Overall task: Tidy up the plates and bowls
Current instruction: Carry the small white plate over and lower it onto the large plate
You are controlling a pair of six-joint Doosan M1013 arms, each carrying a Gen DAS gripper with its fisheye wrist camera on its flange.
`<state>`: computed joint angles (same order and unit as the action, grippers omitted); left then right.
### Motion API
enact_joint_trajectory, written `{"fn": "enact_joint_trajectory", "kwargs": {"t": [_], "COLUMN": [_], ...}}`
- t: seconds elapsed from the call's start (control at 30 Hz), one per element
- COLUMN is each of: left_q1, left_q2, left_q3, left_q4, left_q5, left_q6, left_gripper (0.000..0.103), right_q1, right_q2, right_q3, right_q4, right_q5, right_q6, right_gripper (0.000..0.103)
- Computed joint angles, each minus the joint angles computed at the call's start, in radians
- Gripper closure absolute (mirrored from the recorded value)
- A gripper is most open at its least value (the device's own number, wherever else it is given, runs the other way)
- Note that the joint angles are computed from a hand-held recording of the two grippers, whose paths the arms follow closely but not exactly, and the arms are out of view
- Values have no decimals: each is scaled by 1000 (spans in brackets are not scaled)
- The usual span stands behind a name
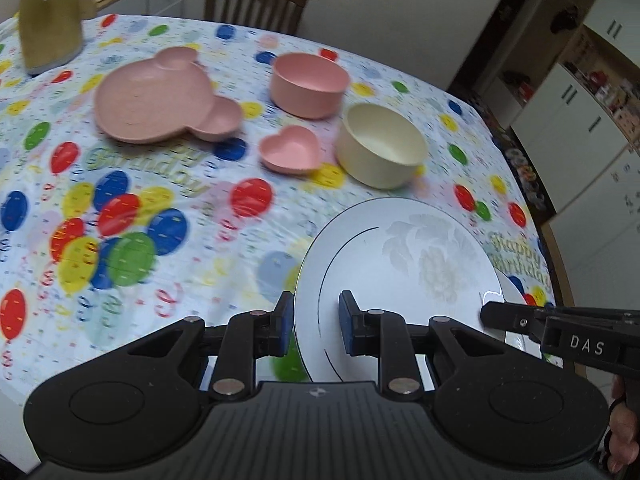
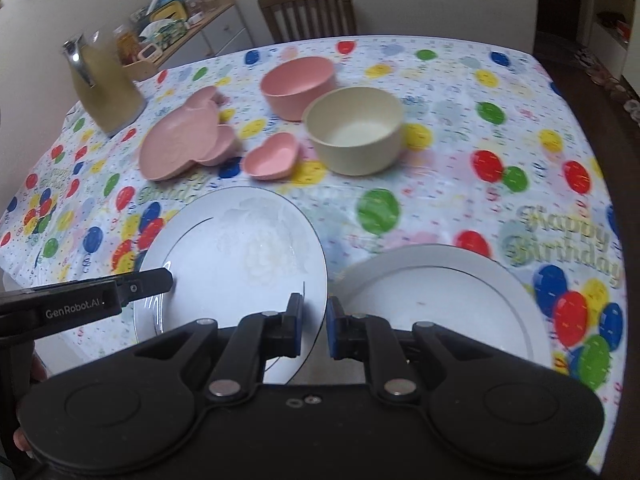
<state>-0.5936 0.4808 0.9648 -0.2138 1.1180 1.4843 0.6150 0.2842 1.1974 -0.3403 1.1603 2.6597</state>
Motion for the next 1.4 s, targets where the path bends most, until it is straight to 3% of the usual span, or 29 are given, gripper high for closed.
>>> {"fn": "enact_joint_trajectory", "kwargs": {"t": [0.3, 0.63, 1.4], "left_q1": [-67, -107, -117], "left_q2": [17, 46, 72], "left_q3": [-2, -14, -45], "left_q4": [1, 37, 46], "left_q5": [36, 67, 102], "left_q6": [44, 80, 106], "left_gripper": [80, 80, 80], "right_q1": [-5, -17, -39], "right_q2": [-101, -140, -155], "right_q3": [151, 232, 276], "right_q4": [-26, -6, 26], "right_q5": [9, 16, -9], "right_q6": [118, 163, 165], "right_gripper": [92, 93, 92]}}
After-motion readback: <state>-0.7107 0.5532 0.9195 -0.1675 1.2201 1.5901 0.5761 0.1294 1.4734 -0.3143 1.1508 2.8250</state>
